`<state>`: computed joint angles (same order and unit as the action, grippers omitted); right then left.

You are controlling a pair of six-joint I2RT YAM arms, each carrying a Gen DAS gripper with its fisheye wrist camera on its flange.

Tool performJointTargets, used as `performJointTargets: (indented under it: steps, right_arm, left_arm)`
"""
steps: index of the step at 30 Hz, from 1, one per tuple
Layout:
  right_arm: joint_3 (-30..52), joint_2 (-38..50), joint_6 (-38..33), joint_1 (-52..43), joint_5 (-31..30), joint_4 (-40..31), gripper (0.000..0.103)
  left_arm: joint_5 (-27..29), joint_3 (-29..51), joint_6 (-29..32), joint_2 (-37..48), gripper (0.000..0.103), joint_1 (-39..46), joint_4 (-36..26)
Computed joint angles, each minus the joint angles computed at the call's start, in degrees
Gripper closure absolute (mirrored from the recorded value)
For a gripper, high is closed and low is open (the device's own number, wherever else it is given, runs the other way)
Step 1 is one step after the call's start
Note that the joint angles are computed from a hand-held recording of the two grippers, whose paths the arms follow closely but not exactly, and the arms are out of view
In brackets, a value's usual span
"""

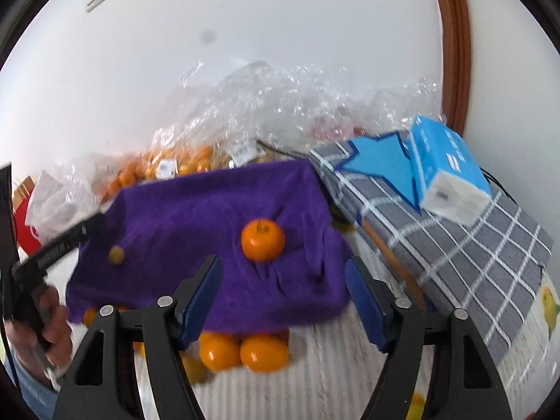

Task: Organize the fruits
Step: 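Grasp another orange with the right tool while the left tool approaches an orange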

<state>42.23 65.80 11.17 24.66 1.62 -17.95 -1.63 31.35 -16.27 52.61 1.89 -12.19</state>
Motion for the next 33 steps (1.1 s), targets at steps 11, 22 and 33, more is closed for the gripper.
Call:
performJointTargets:
  steps: [11,22,33]
  right_arm:
    - [-9.5,-5.0,-0.9,0.9,-3.1,-0.6,0.054]
    - [-8.2,1.9,-4.5,-2.6,-13.8,1.1,0.065]
    - [-11.8,-4.0,-5.0,-0.4,-8.5,2.1,0.072]
  left_arm:
    - [4.8,-0.7,-1.4,-4.7,0.046,3.9,-3.5]
    - [17.2,-1.9,5.1,-29.4,0.038,15.0,-28.1]
    - [27.6,-5.4,9.3,-30.9,0.038,19.7,-32.9]
